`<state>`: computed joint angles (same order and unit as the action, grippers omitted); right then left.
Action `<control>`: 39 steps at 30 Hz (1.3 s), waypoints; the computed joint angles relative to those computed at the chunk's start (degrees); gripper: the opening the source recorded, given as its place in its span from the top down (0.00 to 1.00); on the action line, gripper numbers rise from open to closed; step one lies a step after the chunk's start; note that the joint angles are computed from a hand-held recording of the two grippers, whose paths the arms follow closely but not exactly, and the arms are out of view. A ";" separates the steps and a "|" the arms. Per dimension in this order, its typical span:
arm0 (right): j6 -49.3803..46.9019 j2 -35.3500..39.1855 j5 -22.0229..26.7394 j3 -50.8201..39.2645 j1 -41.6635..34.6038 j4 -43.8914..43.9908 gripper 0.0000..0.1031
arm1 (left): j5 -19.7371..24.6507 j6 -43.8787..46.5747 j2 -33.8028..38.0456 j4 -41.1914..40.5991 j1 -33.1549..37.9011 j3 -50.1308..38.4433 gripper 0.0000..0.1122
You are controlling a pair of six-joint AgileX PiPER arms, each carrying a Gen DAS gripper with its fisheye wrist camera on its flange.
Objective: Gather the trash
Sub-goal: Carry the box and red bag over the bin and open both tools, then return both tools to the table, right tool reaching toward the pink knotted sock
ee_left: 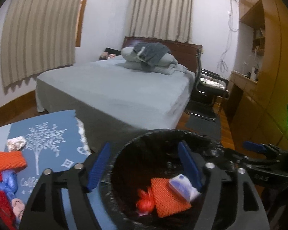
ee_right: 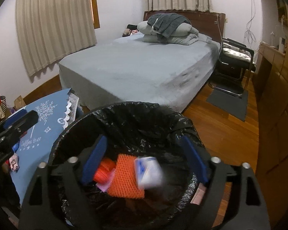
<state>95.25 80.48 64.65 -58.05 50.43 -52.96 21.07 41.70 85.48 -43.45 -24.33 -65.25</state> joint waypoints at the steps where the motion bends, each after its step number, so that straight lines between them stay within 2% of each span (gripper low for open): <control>1: 0.24 0.06 0.05 -0.16 0.16 -0.36 0.12 | -0.29 -0.11 -0.34 0.33 0.81 0.24 0.27; 4: 1.64 0.02 -0.65 -0.47 1.24 -2.05 0.08 | -1.75 -2.22 -2.27 3.59 3.69 1.91 0.18; 10: 0.60 4.20 -3.45 -5.88 2.74 -4.18 0.06 | 0.13 -1.75 -5.03 4.15 12.27 3.72 0.14; 20: -5.46 17.98 -11.05 -20.81 3.98 -3.24 0.06 | 3.88 11.17 -9.43 -3.37 31.15 9.55 0.14; 28: -13.43 30.49 -15.65 -35.48 5.01 0.01 0.06 | 5.71 21.08 -8.62 -9.41 43.85 12.10 0.14; 39: -27.20 46.45 -14.16 -58.48 6.08 8.21 0.06 | 5.97 31.97 -3.70 -17.71 53.43 12.75 0.14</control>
